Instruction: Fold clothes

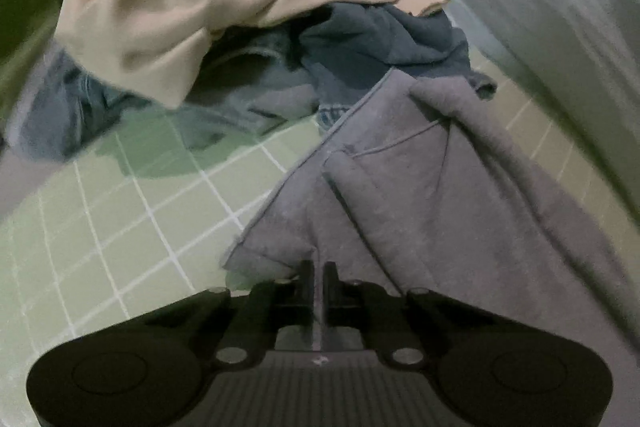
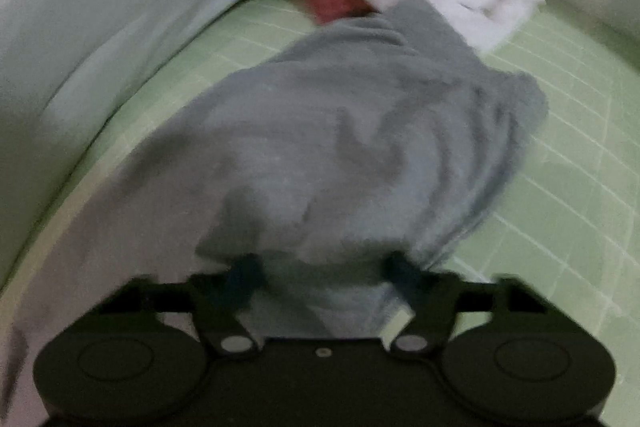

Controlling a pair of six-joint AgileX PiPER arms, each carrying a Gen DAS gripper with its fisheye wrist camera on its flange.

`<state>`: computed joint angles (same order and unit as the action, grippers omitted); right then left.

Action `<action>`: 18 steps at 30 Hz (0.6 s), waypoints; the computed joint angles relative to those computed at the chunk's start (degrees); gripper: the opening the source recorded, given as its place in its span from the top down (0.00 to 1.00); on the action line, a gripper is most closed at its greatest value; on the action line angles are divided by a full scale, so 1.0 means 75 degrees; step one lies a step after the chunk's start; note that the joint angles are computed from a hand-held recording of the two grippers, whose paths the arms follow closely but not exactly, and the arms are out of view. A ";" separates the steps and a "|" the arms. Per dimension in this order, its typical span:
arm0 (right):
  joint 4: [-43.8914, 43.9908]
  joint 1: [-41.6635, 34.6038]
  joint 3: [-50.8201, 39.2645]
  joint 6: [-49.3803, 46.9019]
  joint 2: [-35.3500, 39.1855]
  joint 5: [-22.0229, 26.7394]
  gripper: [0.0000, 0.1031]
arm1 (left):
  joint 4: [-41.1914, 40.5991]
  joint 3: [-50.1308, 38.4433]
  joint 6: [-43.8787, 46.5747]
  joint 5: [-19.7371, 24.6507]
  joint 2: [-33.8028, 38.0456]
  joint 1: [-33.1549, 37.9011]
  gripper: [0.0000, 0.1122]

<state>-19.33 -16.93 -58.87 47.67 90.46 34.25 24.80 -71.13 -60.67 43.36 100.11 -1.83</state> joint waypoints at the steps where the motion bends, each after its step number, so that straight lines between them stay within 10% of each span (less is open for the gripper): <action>1: -0.0192 0.0007 -0.0015 -0.0098 0.0009 0.0104 0.94 | 0.0003 0.0205 0.0017 -0.0148 -0.0168 0.0043 0.97; 11: 0.0971 -0.1390 0.1923 -0.1491 -0.1904 -0.0413 0.99 | -0.0050 0.3192 0.0443 -0.0753 -0.3039 0.0425 0.96; 18: 0.2014 -0.2044 0.2716 -0.3615 -0.3075 0.0000 0.89 | -0.2527 0.4647 0.3911 -0.0850 -0.4928 0.2653 0.88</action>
<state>-4.22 -32.26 -38.50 20.56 67.40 34.25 5.85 -36.28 -31.33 36.98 63.15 18.07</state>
